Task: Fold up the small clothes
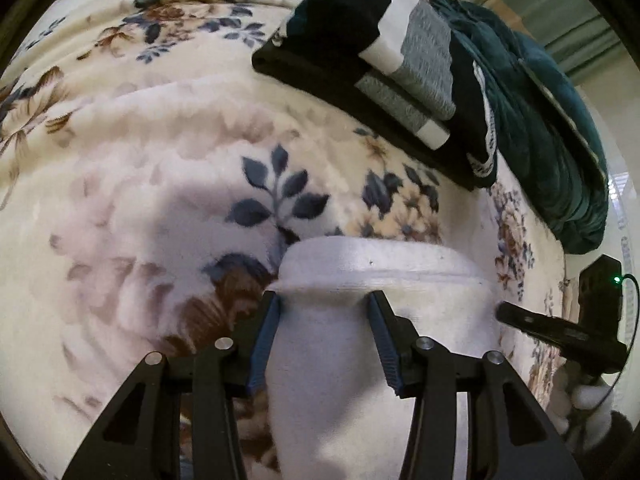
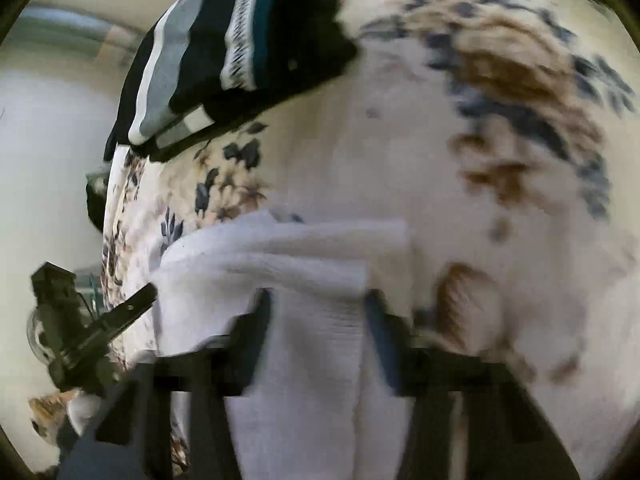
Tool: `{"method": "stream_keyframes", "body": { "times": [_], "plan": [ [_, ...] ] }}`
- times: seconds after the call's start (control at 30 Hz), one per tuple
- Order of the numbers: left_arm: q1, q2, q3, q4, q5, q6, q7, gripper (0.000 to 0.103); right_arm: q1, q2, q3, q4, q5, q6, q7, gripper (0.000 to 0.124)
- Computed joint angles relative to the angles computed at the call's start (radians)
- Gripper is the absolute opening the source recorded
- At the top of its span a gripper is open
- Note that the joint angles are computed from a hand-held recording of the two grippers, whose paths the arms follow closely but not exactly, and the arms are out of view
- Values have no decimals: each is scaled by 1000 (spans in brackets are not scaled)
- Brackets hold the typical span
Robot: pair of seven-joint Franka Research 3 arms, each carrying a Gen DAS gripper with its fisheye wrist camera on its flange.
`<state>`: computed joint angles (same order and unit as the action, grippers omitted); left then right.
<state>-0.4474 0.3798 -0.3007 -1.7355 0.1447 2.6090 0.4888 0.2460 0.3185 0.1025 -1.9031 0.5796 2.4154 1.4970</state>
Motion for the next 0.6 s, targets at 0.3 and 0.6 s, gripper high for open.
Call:
{"method": "stream_keyframes", "body": {
  "times": [0.3, 0.6],
  "plan": [
    [85, -9, -80, -108, -204, 185, 147, 42, 11, -89, -18, -39, -55, 85, 55, 3],
    [-31, -53, 74, -147, 15, 278, -99, 2, 15, -80, -23, -25, -82, 107, 90, 3]
  ]
}}
